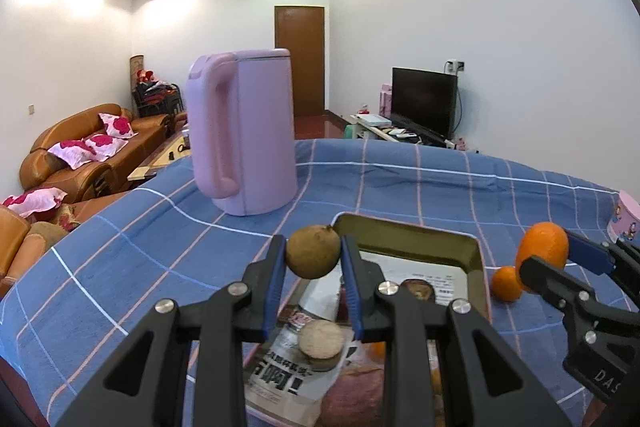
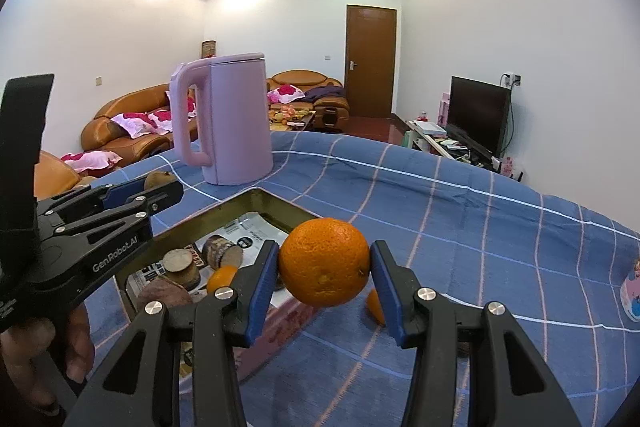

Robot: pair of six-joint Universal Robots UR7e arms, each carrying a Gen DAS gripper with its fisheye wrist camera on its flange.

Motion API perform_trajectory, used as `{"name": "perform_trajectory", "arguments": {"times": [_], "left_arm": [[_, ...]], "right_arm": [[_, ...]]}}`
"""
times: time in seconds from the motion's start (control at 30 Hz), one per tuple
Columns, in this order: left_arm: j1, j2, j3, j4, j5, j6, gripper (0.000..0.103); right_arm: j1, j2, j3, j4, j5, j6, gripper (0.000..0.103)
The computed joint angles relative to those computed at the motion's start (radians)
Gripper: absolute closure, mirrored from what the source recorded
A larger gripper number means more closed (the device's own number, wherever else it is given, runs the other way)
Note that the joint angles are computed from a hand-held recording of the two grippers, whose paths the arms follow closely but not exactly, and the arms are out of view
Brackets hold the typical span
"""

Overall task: Organize fruits
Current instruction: 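Carry the brown fruit and the large orange over the tin box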

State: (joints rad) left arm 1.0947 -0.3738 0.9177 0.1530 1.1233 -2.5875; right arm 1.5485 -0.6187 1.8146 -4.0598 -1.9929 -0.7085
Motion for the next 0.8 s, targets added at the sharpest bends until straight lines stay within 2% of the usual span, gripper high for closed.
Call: {"name": "perform_trajectory", "arguments": {"times": [0.2,0.4,0.8], "left_arm": [[0.004,0.006,-0.008,0.004,-0.004,0.004,0.074],[0.012,0.047,-0.08,0.08,-0.008,-0.003,0.074],[0.011,0.061,-0.092,0.114,-0.014,-0.004,0.074]], "right_arm": [[0.009,0.023,-0.04,0.041,0.001,0.0,0.054],[0.014,0.05,-0.083,0.092,-0.003,-0.001,0.054],[0.007,0.07,-0.115,0.153,-0.019,0.007,0.054]]}}
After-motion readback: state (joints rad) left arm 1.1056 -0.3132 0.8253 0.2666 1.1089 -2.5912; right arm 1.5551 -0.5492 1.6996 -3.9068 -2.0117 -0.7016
